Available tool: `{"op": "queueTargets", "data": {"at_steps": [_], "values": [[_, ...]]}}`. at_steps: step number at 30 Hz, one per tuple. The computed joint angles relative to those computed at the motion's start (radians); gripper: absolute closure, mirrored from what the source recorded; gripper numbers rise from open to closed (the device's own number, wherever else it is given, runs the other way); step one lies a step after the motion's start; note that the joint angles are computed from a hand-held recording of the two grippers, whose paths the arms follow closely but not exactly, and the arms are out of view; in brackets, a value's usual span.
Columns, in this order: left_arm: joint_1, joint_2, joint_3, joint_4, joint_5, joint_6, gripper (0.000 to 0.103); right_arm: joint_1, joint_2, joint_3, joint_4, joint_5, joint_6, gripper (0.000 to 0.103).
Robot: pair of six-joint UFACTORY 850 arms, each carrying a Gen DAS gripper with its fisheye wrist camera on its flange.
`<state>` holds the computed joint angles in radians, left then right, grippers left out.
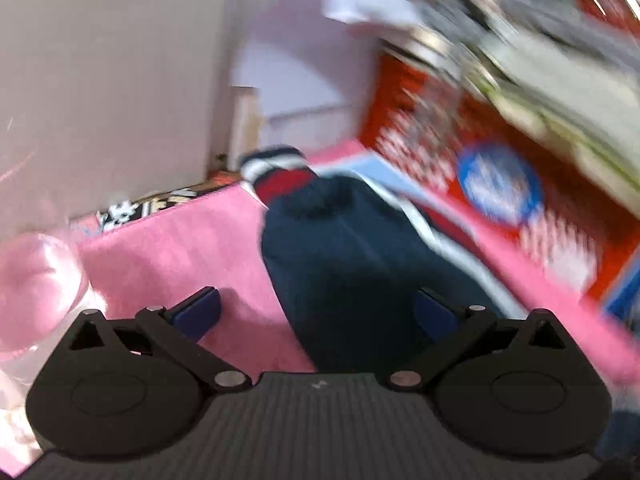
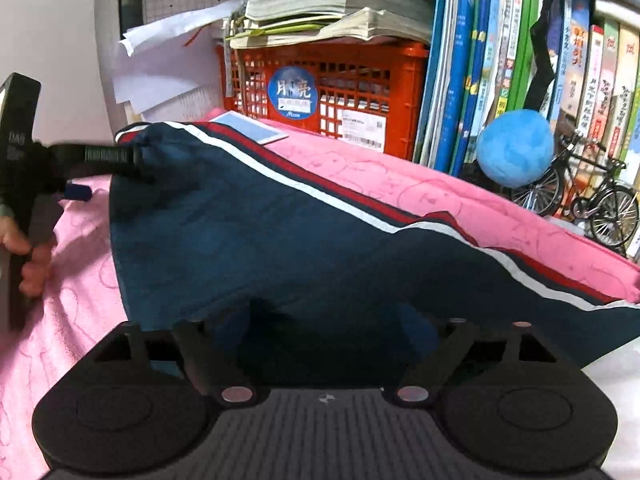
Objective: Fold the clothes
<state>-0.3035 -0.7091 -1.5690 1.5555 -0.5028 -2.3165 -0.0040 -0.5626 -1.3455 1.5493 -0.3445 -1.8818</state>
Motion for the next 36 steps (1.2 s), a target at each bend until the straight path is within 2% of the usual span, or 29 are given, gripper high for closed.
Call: {"op": "queueTargets", "data": {"at_steps": [2,6,7,8,10,13,17,21,23,25,26,27,28,30,32,34,36], "values": [[0.017,-0.016,-0.026,0.013,0.0,-0.079,0.0,-0.001,-0.002,-0.004,-0.017,-0.006,0.014,0.015],[0.031,-0.083,-0.133,-0.102,-0.01,0.118,0.001,-0.004,-0.004,-0.01,-0.032,-0.015,0.031,0.013],[0.03,-0.095,-0.148,-0.099,-0.018,0.141,0.008,-0.002,-0.003,-0.008,-0.025,-0.009,0.022,0.013],[0.032,-0.097,-0.147,-0.073,-0.009,0.122,0.027,-0.001,-0.004,-0.008,-0.024,-0.008,0.021,0.013],[0.043,-0.085,-0.122,0.024,0.039,0.015,0.081,-0.004,-0.006,-0.011,-0.03,-0.019,0.035,0.012],[0.046,-0.057,-0.074,0.207,0.07,-0.162,0.09,-0.021,-0.014,-0.007,0.091,-0.08,-0.057,0.01],[0.022,0.01,0.008,0.546,0.085,-0.415,0.09,-0.077,-0.047,-0.033,0.088,-0.243,0.055,0.011],[-0.047,0.105,0.115,0.889,0.055,-0.581,0.09,-0.162,-0.081,-0.03,0.27,-0.442,0.142,0.013],[-0.086,0.146,0.158,1.035,0.044,-0.63,0.09,-0.188,-0.07,-0.022,0.33,-0.472,0.169,0.013],[-0.134,0.175,0.192,1.155,0.07,-0.633,0.089,-0.209,-0.043,-0.01,0.365,-0.482,0.194,0.012],[-0.157,0.182,0.2,1.193,0.095,-0.615,0.087,-0.222,-0.026,-0.003,0.353,-0.493,0.224,0.011],[-0.177,0.179,0.198,1.2,0.139,-0.583,0.085,-0.234,-0.009,0.002,0.341,-0.505,0.254,0.006],[-0.196,0.17,0.188,1.186,0.197,-0.542,0.078,-0.246,0.006,0.005,0.32,-0.514,0.285,0.002],[-0.233,0.145,0.157,1.109,0.316,-0.413,0.063,-0.264,0.028,0.003,0.225,-0.509,0.359,0.0],[-0.256,0.134,0.158,1.096,0.365,-0.392,0.031,-0.266,0.051,-0.006,0.082,-0.42,0.434,0.0],[-0.276,0.149,0.204,1.11,0.328,-0.391,0.027,-0.256,0.079,0.007,-0.018,-0.307,0.471,0.0],[-0.289,0.164,0.247,1.073,0.269,-0.338,0.02,-0.252,0.09,0.022,-0.091,-0.265,0.5,0.0]]}}
